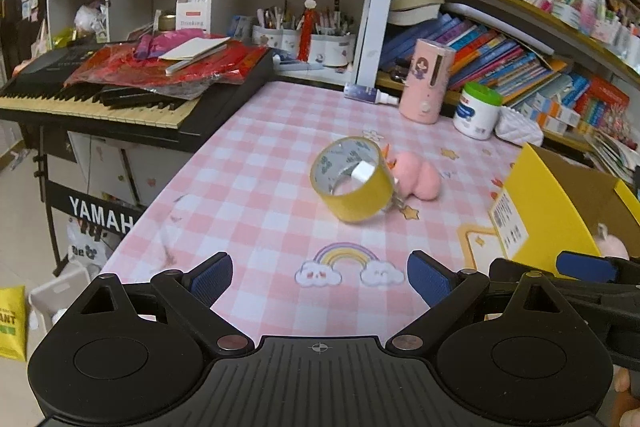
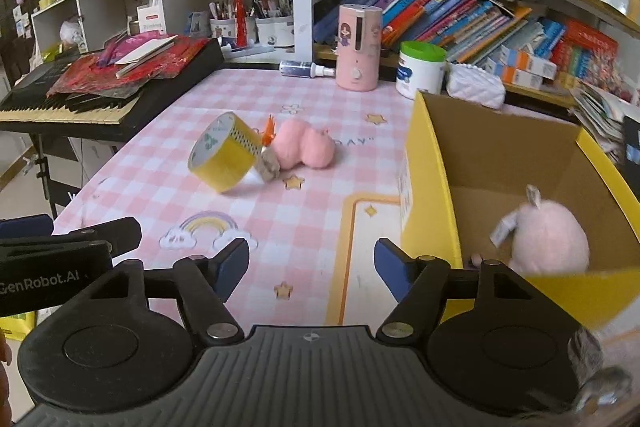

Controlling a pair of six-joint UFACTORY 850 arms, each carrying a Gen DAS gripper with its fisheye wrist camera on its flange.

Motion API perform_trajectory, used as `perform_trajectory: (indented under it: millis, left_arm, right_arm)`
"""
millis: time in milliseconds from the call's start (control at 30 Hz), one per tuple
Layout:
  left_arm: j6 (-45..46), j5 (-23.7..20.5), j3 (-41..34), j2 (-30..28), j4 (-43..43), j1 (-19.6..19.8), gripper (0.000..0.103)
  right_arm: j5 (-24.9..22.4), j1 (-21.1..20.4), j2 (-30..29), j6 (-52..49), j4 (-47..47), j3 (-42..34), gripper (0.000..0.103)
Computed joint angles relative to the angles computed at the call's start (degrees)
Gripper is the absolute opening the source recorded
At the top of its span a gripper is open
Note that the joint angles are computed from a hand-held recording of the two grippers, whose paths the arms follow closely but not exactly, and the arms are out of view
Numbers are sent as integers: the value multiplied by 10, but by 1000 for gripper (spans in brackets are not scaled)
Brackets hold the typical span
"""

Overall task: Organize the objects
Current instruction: 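Move both grippers toward the yellow tape roll and white charger, then grasp the yellow tape roll with the left gripper while the right gripper grasps the white charger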

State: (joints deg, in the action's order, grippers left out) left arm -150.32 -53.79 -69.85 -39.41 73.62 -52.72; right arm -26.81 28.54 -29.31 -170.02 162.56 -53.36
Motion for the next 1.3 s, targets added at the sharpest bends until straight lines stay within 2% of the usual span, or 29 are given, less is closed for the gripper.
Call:
perform_trajectory:
  millis: [100, 400, 533, 767, 833, 967, 1133, 1233, 1300]
  left_arm:
    - [9, 7, -5, -1, 3, 14, 96]
    - [27, -7, -21, -3, 2, 44, 96]
    - [8, 18, -17, -2, 21, 61, 99]
    - [-17, 57, -26, -7, 61, 100, 101]
    - [-33, 86, -24, -5, 81, 117, 102]
    - [-66, 174, -30, -14, 126, 156, 102]
    - [-78, 222, -52, -40, 118, 182, 102]
    - [-157, 277, -48, -48, 188, 203, 102]
    - [-162, 300, -53, -54, 184, 213, 102]
  right_arm:
    - [10, -2, -19, 23, -23, -33, 68]
    - [47, -9, -66, 113, -93, -115, 68]
    - [63, -7, -85, 150, -127, -149, 68]
    - [101, 1, -120, 140, -122, -206, 69]
    - [110, 3, -134, 150, -136, -224, 69]
    - [125, 6, -152, 198, -189, -250, 68]
    - [127, 4, -167, 243, -239, -273, 69]
    - [126, 2, -174, 292, -294, -283, 69]
    - [135, 1, -182, 341, -349, -295, 68]
